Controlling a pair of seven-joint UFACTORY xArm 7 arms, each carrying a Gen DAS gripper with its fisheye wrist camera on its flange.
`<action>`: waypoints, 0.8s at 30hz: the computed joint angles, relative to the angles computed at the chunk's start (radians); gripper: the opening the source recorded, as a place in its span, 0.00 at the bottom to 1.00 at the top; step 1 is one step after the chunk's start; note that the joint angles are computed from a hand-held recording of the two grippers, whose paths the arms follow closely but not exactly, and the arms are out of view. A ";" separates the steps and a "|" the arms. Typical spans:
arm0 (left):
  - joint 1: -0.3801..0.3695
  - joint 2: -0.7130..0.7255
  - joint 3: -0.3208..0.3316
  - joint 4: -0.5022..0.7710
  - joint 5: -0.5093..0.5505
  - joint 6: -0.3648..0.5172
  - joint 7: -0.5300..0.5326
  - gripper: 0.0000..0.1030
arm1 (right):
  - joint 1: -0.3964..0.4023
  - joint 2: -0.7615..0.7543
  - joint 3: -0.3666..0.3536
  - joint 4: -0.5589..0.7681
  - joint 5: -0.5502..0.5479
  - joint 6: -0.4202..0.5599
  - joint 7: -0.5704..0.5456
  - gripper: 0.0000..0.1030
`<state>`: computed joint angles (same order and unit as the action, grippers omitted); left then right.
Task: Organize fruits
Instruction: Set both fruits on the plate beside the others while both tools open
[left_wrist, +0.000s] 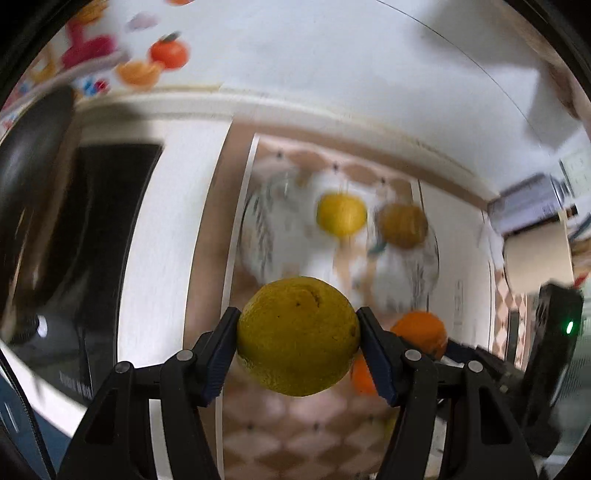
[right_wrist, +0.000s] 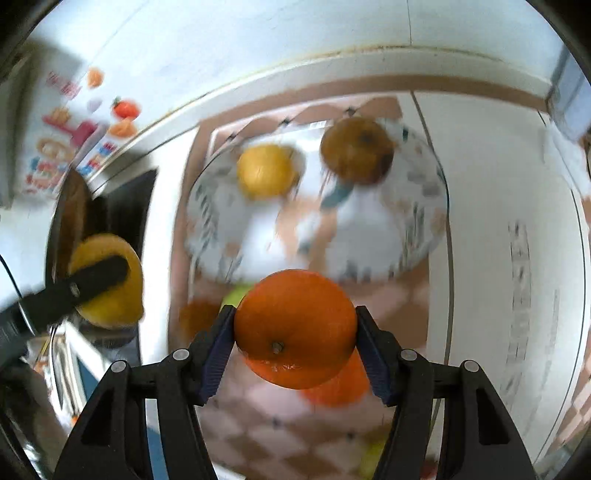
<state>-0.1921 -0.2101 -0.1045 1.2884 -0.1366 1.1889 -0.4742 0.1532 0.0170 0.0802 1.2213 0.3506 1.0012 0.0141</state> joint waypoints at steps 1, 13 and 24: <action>0.006 0.063 0.004 0.053 0.016 0.000 0.007 0.59 | 0.001 0.048 0.001 0.039 -0.013 -0.002 0.014 0.64; 0.032 0.529 0.031 0.432 0.027 0.136 0.072 0.59 | 0.013 0.257 0.020 0.202 -0.119 0.014 0.071 0.64; -0.007 0.557 0.034 0.474 0.105 0.149 0.067 0.62 | 0.016 0.265 0.025 0.240 -0.136 0.059 0.084 0.79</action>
